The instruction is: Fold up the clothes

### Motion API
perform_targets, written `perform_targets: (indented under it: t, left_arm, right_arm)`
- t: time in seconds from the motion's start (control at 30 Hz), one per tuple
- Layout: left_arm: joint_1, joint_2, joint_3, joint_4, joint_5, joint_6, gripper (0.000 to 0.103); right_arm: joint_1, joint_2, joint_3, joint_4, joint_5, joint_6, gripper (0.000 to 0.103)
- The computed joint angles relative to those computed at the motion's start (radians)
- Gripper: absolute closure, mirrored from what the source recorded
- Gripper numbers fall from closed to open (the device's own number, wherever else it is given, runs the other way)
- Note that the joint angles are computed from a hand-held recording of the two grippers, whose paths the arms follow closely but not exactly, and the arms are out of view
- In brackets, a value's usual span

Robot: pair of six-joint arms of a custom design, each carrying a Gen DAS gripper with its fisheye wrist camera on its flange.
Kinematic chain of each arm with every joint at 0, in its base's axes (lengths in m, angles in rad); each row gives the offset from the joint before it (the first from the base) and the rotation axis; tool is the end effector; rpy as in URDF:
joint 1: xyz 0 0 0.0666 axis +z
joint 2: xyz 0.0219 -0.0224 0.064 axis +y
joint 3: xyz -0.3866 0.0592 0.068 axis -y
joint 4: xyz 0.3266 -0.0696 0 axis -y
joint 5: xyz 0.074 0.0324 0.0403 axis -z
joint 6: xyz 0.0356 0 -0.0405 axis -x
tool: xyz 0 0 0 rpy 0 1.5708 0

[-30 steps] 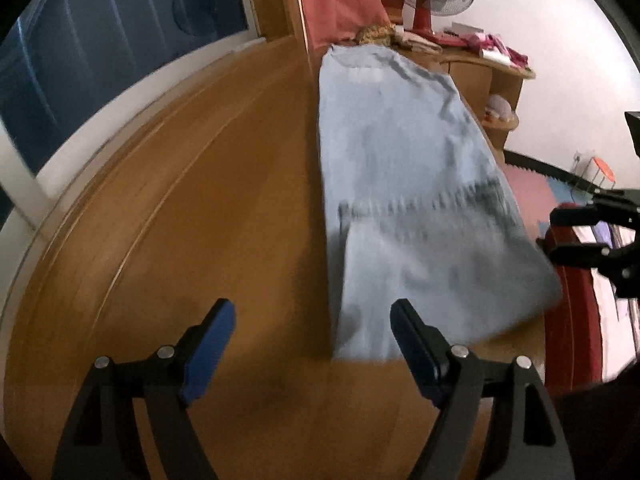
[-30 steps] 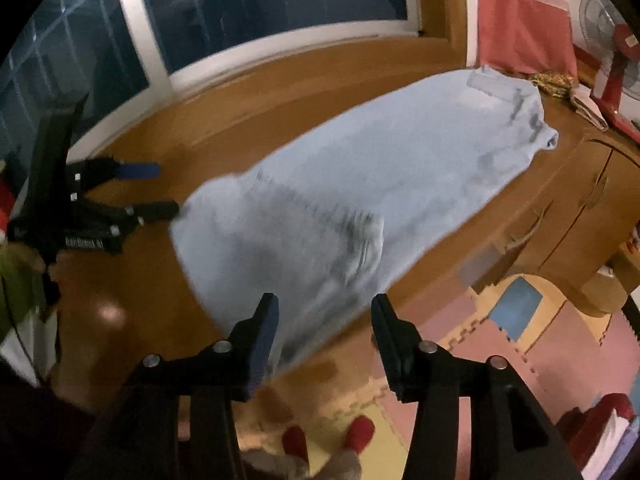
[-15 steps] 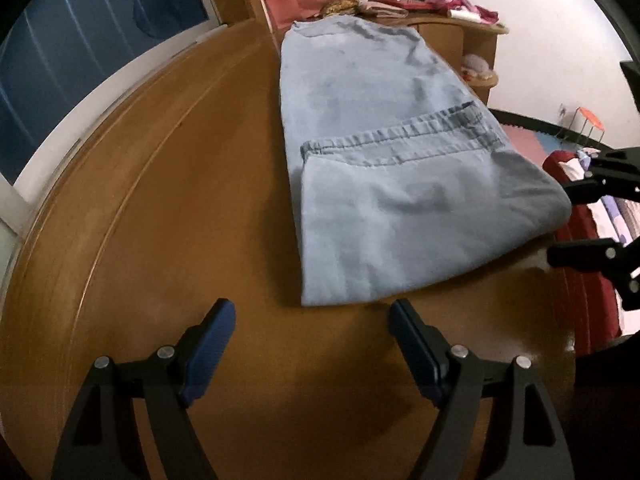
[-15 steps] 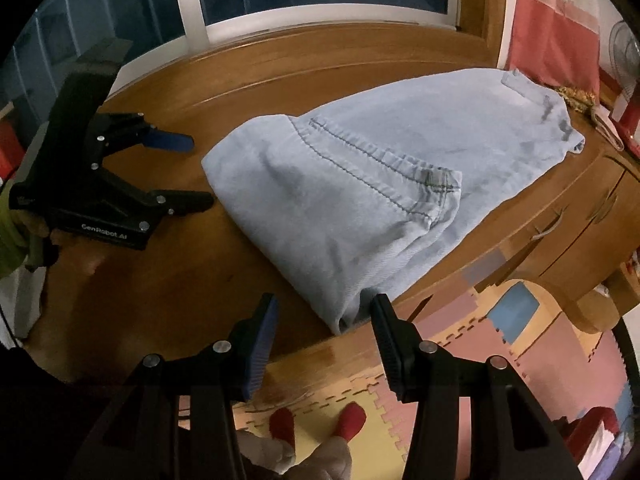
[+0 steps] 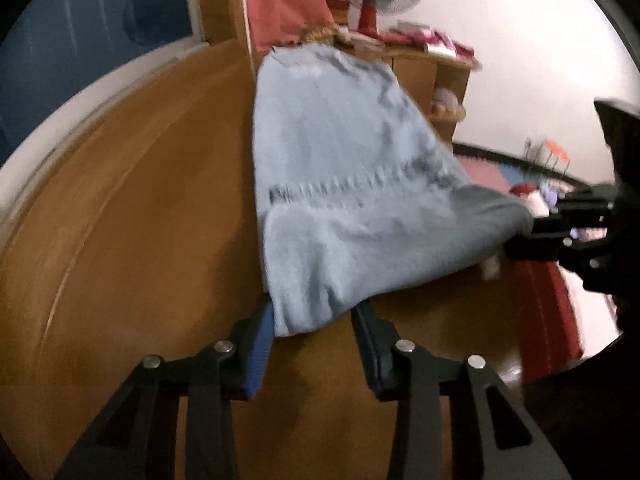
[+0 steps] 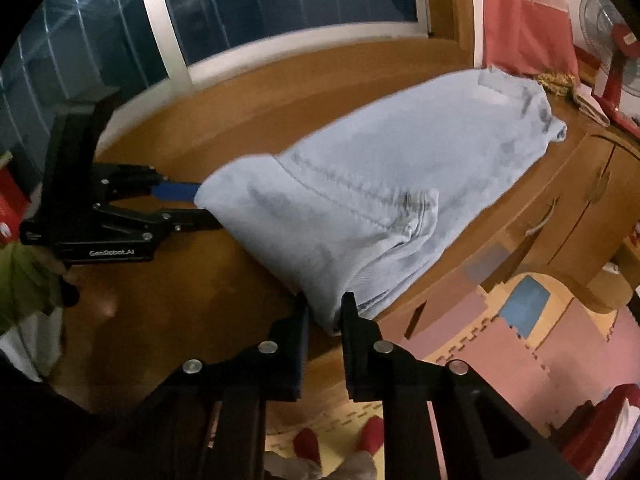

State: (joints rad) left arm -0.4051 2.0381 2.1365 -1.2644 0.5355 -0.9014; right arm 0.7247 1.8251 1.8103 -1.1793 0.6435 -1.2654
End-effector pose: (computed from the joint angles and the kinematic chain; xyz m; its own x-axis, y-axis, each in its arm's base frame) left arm 0.5651 -0.2625 0.3810 -0.1136 0.7825 -0.6122 0.9874 0.1572 0.0178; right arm 0.4255 0.3477 0.3875 -0.5575 0.5254 -0.6427 0.5542 0.8120 0.1831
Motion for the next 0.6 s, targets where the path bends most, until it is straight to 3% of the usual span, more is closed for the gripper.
perform_targets:
  t: [0.13,0.27,0.37,0.5,0.6]
  left_arm:
    - [0.005,0.006,0.067,-0.039,0.055,0.022,0.067]
    - [-0.015,0.022,0.122,-0.058,0.050,0.064,0.068]
    - [-0.031,0.061,0.204,-0.085,0.026,0.088,0.068]
    - [-0.067,0.056,0.213,-0.023,-0.023,0.148,0.067]
    - [-0.089,0.117,0.339,-0.062,-0.031,0.187,0.067]
  right_arm:
    - [0.013,-0.041,-0.008,0.011,0.032,-0.003,0.089]
    - [0.015,-0.077,-0.040,0.037,0.034,-0.008,0.089]
    - [-0.005,-0.120,-0.107,0.110,-0.007,0.008,0.089]
    - [-0.039,-0.187,-0.179,0.183,-0.019,0.076,0.089]
    - [-0.078,-0.251,-0.251,0.271,-0.044,0.116,0.089]
